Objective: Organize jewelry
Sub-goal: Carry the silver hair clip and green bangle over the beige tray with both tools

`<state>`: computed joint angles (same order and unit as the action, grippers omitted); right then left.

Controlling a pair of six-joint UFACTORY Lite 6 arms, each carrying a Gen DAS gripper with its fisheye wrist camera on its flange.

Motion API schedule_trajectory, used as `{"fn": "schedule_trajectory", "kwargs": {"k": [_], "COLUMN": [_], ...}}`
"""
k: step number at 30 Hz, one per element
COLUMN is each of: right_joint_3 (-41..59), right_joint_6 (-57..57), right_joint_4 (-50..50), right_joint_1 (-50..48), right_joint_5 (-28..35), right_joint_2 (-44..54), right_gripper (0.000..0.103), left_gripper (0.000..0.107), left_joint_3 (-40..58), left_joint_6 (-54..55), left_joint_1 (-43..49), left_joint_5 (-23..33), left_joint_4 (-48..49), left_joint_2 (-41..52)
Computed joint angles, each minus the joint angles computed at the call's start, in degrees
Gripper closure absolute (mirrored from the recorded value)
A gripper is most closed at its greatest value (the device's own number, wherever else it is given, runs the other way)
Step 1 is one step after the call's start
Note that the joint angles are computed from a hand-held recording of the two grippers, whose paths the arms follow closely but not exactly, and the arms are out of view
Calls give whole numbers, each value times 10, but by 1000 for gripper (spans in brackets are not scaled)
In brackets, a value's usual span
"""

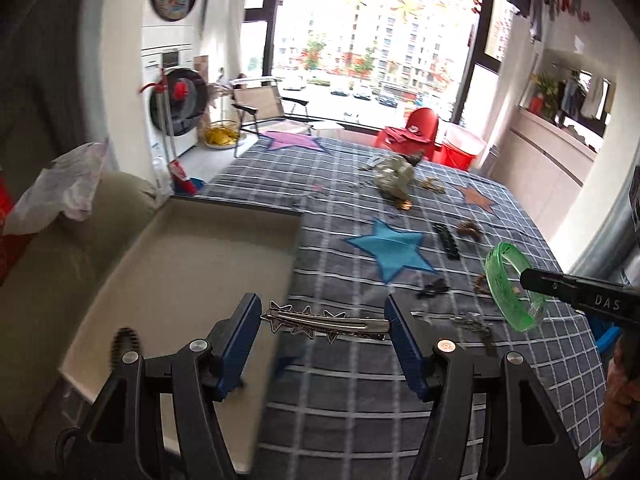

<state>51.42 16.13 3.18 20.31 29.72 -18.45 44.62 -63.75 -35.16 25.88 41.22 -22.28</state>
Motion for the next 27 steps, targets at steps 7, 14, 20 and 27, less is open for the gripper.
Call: {"fn": "schedule_trajectory", "kwargs": {"k": [7,14,20,27], "right_joint_3": [112,281,498,794], "right_joint_6": [103,131,114,95], "right_joint_4": [-71,-85,-84,-74], "right_joint_1": [110,174,193,178], "right_joint_5": [-14,3,60,164], "right_joint_2": [124,286,465,690], "right_gripper": [96,96,96,96], "left_gripper": [41,41,41,41], "left_joint_3": [-50,-20,60,146], "left_joint_6": [176,501,700,727], "left_joint_1": [129,289,358,367], "left_joint_5": [-31,-83,-105,-128], "left_joint_4": [-121,-365,-520,-536], "left_joint_2": [-63,-9,116,266]}}
